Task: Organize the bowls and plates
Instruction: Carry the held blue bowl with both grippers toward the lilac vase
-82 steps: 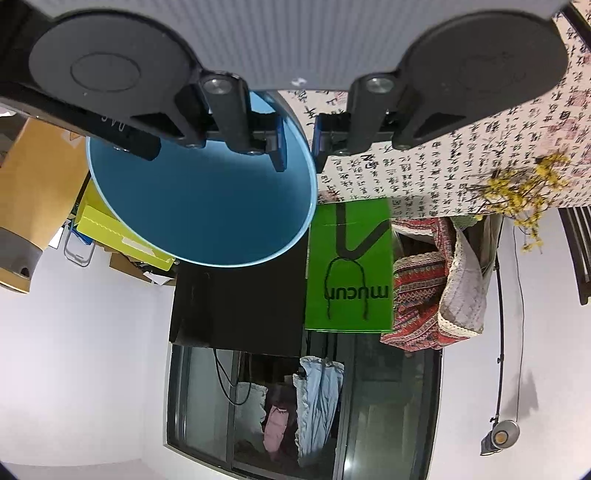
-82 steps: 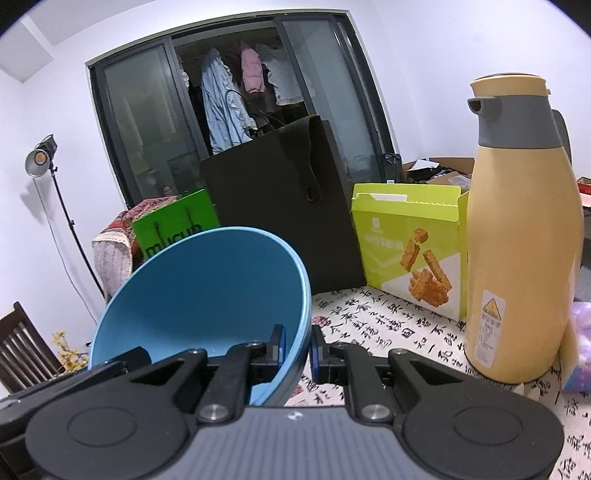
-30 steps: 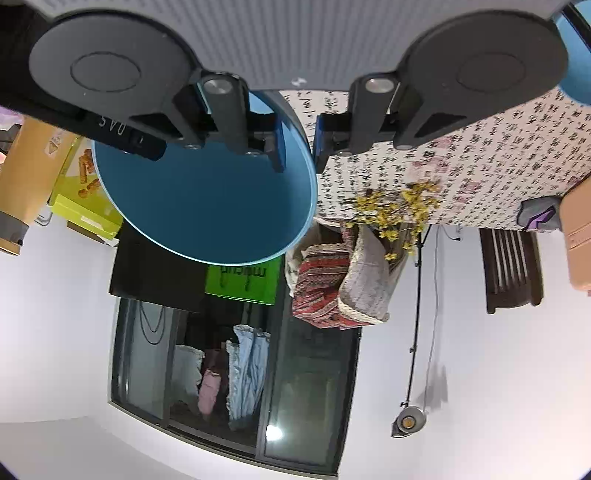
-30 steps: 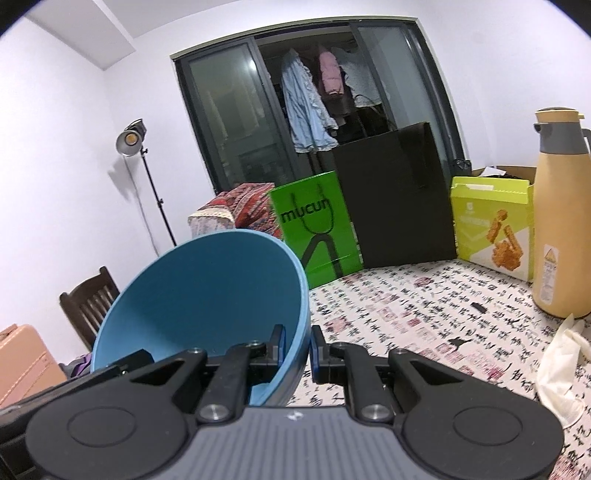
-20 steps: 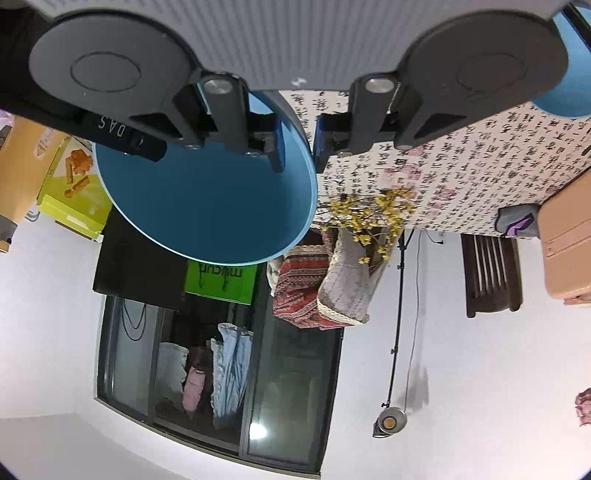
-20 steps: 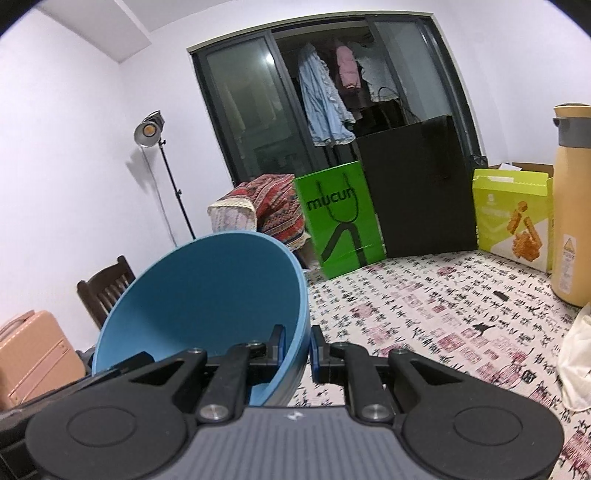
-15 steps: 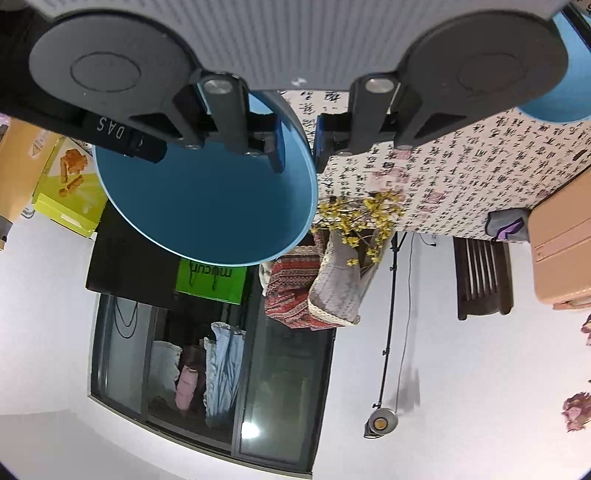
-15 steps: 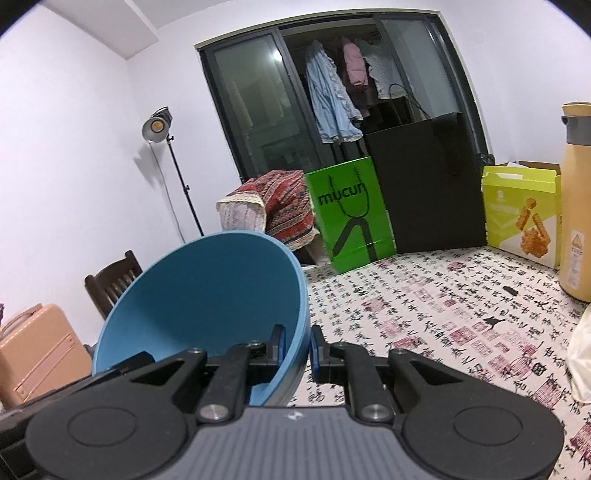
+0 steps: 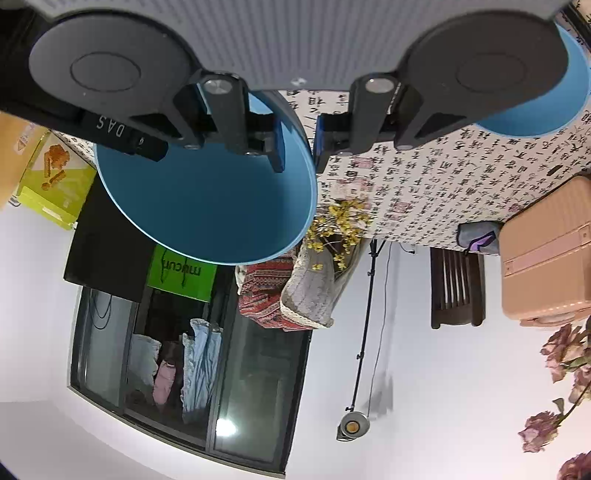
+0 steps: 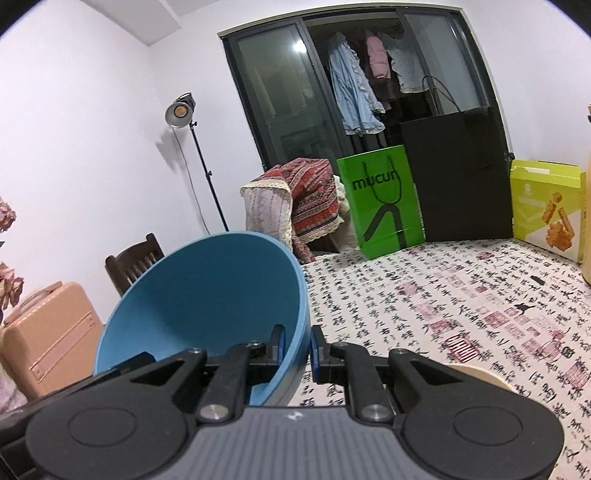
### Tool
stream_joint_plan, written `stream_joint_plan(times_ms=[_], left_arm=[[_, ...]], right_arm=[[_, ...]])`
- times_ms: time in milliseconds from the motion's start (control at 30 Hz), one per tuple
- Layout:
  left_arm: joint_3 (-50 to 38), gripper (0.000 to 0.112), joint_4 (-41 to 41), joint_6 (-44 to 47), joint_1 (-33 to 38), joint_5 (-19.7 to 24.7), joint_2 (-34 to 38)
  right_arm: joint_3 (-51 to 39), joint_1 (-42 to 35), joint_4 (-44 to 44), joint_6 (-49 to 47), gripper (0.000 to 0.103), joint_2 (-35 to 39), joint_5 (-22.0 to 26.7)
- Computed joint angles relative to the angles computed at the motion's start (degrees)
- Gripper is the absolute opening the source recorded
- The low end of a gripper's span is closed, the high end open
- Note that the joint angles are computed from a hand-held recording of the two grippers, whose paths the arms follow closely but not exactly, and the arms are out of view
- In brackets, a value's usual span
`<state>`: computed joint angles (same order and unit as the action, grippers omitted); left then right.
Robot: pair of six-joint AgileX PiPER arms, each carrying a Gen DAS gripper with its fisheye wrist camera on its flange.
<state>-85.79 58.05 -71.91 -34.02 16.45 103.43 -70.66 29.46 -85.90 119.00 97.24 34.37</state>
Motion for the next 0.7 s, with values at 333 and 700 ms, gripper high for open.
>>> stream_joint_plan(times_ms=[333,700], left_arm=[[4.3,0.016,-0.1,-0.7,4.1,-3.2,-2.5],[8.7,0.017,-0.2,-1.6,7.9,-7.0,-5.3]], right_arm=[[-4.4,2.3,2.4,-1.4,0.013,4.0,-0.2],[-7.7,4.0,4.0,-2.2,0.013,6.5,-1.3]])
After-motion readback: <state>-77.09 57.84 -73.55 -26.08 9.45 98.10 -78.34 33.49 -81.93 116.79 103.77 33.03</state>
